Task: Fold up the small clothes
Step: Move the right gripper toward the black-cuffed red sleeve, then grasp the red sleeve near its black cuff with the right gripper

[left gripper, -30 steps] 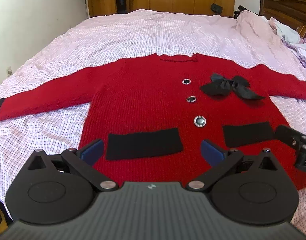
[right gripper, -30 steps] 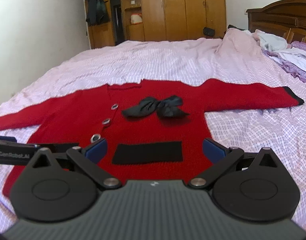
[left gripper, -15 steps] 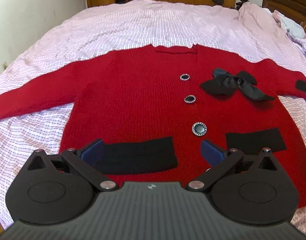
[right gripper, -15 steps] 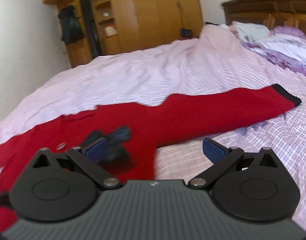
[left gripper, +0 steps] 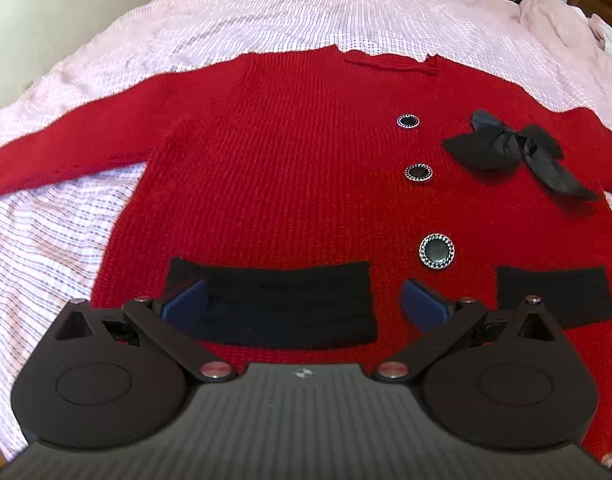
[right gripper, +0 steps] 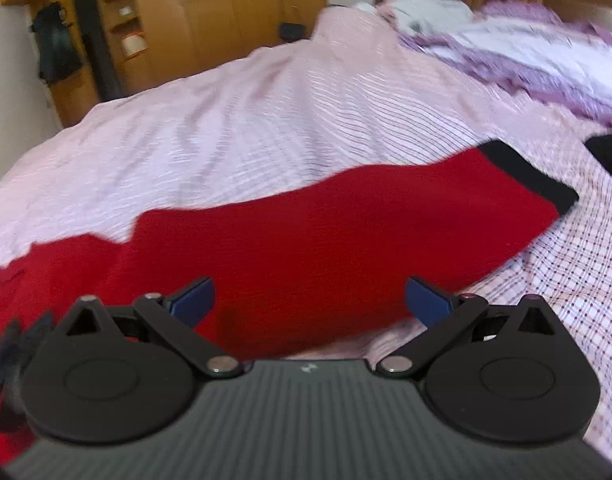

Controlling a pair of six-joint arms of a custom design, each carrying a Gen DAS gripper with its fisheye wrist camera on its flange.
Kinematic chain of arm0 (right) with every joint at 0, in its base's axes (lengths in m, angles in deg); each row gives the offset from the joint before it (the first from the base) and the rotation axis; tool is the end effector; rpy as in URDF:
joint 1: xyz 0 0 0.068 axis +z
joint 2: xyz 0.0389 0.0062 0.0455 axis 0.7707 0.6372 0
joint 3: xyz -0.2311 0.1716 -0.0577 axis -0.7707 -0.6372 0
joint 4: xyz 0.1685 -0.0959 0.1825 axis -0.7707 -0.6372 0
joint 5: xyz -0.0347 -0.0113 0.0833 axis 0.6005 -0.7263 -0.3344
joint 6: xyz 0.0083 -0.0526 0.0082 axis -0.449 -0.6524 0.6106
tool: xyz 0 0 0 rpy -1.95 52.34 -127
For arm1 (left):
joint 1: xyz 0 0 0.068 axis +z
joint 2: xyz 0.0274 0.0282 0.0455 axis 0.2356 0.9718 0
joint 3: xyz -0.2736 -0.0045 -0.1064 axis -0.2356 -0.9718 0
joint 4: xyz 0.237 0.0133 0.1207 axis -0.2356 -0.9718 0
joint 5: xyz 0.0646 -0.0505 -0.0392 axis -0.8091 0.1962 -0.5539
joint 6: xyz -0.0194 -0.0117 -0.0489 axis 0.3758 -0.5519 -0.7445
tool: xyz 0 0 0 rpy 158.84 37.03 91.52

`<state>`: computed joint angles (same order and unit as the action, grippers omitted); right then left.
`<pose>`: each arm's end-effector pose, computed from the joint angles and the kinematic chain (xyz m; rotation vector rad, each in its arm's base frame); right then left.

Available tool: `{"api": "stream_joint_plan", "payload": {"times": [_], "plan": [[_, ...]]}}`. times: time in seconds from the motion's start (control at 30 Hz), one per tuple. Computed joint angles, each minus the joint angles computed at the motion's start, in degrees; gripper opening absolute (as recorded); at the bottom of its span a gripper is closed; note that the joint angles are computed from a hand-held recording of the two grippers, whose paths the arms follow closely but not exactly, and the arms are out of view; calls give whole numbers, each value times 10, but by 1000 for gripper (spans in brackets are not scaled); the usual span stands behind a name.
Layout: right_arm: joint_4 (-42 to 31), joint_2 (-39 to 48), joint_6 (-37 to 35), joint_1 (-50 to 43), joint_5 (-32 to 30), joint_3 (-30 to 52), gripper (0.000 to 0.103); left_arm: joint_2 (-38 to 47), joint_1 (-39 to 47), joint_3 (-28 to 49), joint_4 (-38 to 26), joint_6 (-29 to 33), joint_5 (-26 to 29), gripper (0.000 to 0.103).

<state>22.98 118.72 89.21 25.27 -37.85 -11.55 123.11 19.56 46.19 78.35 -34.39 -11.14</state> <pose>0.1897 -0.0971 0.0648 0.9984 1.9707 -0.2511 0.3060 0.0222 0.1108 0.5186 2.4287 -0.1147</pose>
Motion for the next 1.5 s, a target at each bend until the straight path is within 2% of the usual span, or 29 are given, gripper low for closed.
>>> {"api": "stream_joint_plan", "payload": {"times": [0.1, 0.3, 0.5, 0.63, 0.77, 0.9, 0.93, 0.97, 1.0, 1.03, 1.07, 1.1, 1.2, 1.3, 1.4, 1.5], "plan": [[-22, 14, -3, -47, -25, 30, 103, 9, -8, -2, 12, -6, -11, 103], [-39, 41, 7, -76, -38, 69, 103, 24, -11, -12, 40, 3, -15, 103], [30, 110, 30, -111, -94, 72, 103, 34, -9, -16, 55, 4, -4, 103], [41, 105, 38, -131, -130, 65, 103, 32, -6, -23, 66, 7, 2, 103], [154, 159, 86, -149, -155, 53, 103, 34, -8, -22, 64, 6, 1, 103], [211, 191, 138, -156, -151, 64, 102, 39, -10, -17, 61, -1, -2, 103], [218, 194, 148, -155, -145, 67, 99, 42, -10, -18, 64, -1, -3, 103], [222, 194, 158, -155, -137, 69, 84, 44, -12, -21, 72, 1, -6, 103], [212, 186, 165, -156, -130, 71, 61, 44, -14, -26, 82, 2, -9, 103], [188, 170, 169, -156, -122, 74, 50, 45, -16, -30, 89, 4, -12, 103], [177, 159, 171, -161, -126, 74, 22, 46, -17, -31, 93, 7, -14, 103], [183, 156, 171, -171, -147, 71, 4, 47, -17, -30, 92, 8, -14, 103], [205, 127, 166, -182, -168, 42, 4, 51, -14, -8, 57, 5, -9, 103], [250, 87, 126, -179, -179, -10, 4, 50, -14, -5, 51, 10, -9, 103], [263, 39, 100, -176, -194, -51, 4, 48, -11, -11, 63, 28, -3, 103], [253, -9, 84, -164, -192, -77, 4, 48, -7, 1, 44, 46, 7, 103]]}}
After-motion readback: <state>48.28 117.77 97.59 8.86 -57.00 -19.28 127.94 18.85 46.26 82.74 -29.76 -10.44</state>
